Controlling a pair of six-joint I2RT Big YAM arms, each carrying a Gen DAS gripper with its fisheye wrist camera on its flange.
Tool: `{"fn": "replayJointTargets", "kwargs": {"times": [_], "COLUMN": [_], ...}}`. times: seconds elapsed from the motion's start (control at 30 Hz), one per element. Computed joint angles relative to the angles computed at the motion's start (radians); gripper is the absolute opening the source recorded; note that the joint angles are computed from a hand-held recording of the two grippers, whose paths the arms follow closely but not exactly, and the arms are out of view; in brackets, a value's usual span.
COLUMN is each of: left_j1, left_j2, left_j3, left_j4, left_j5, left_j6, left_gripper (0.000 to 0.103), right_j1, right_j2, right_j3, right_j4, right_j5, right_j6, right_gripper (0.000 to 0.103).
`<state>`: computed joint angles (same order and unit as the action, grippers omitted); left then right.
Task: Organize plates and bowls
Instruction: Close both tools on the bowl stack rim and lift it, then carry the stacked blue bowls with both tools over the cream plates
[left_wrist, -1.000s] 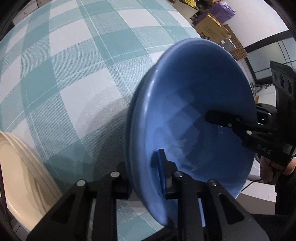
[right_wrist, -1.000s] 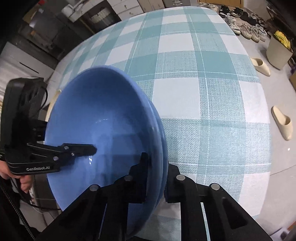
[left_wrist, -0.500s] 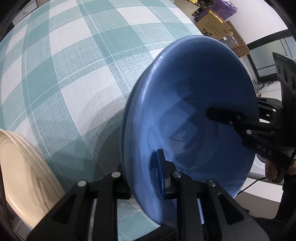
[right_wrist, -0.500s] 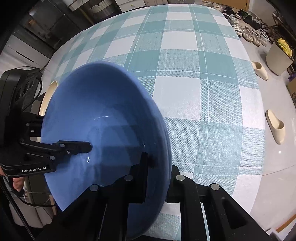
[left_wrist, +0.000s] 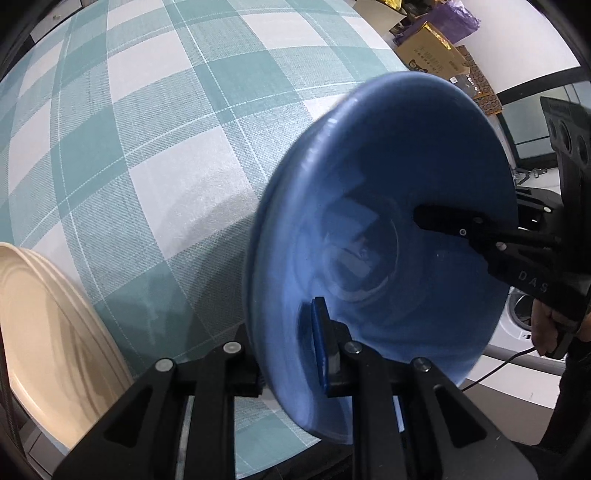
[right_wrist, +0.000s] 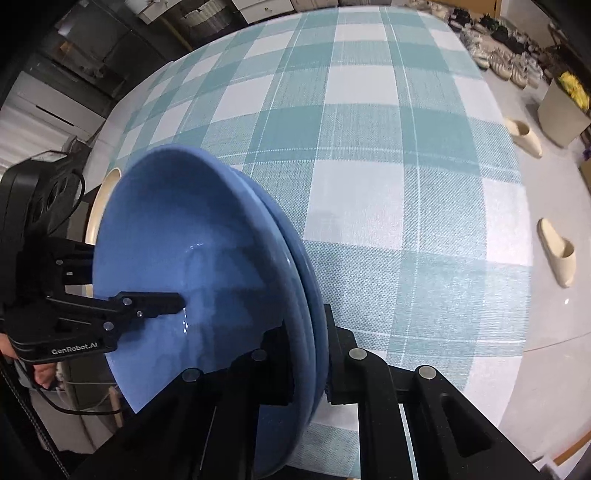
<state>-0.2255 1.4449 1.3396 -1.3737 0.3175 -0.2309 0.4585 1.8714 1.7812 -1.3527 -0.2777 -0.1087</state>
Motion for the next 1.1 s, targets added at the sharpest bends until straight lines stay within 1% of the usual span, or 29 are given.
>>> {"fn": "replayJointTargets", "kwargs": {"times": [0.1,0.23,0.27,0.37,0.4,0.47,0.6,0.67,0.8,0.93,1.0,1.03,1.1], "left_j1": [0.007,0.006,0.005,-0.004,-0.007,-0.012,-0.007,-0.013,-0.003,-0.007,-0.018,-0.019,-0.020], "left_j2": [0.000,0.003,-0.009,-0.015,-0.016,-0.015,-0.014,-0.017,-0.022,-0.024,-0.010,0.000,0.010], "left_j3": [-0.002,0.002,-0.007,-0.014,-0.014,-0.009,-0.011,-0.007,-0.025,-0.034,-0.013,-0.002,0.007], "left_j4": [-0.001,0.000,-0.007,-0.014,-0.017,-0.020,-0.026,-0.033,-0.018,-0.008,-0.041,-0.061,-0.079], "left_j5": [0.000,-0.005,-0.009,-0.015,-0.021,-0.029,-0.027,-0.030,0.000,0.007,-0.006,0.000,0.005], "left_j6": [-0.003,-0.008,-0.005,0.001,0.001,0.000,0.006,-0.002,-0.029,-0.034,-0.029,-0.028,-0.040], "left_gripper": [0.018,0.018,0.018,0.018,0.018,0.018,0.019,0.020,0.021,0.020,0.020,0.021,0.021], "right_j1": [-0.010,-0.029,-0.031,-0.037,-0.037,-0.033,-0.032,-0.029,-0.015,0.012,0.023,0.026,0.031], "right_j2": [0.030,0.076,0.098,0.122,0.139,0.150,0.154,0.146,0.118,0.073,0.068,0.071,0.082], "right_j3": [0.026,0.081,0.110,0.138,0.157,0.169,0.176,0.163,0.123,0.071,0.070,0.076,0.097], "right_j4": [-0.038,-0.113,-0.162,-0.206,-0.239,-0.262,-0.279,-0.272,-0.219,-0.152,-0.147,-0.153,-0.167], "right_j5": [-0.032,-0.092,-0.108,-0.129,-0.130,-0.120,-0.113,-0.106,-0.084,-0.011,0.013,0.021,0.032], "right_j6": [-0.007,-0.016,-0.033,-0.028,-0.034,-0.048,-0.059,-0.064,-0.050,-0.059,-0.061,-0.056,-0.051], "right_gripper": [0.011,0.012,0.013,0.014,0.014,0.014,0.014,0.014,0.016,0.017,0.017,0.017,0.017]}}
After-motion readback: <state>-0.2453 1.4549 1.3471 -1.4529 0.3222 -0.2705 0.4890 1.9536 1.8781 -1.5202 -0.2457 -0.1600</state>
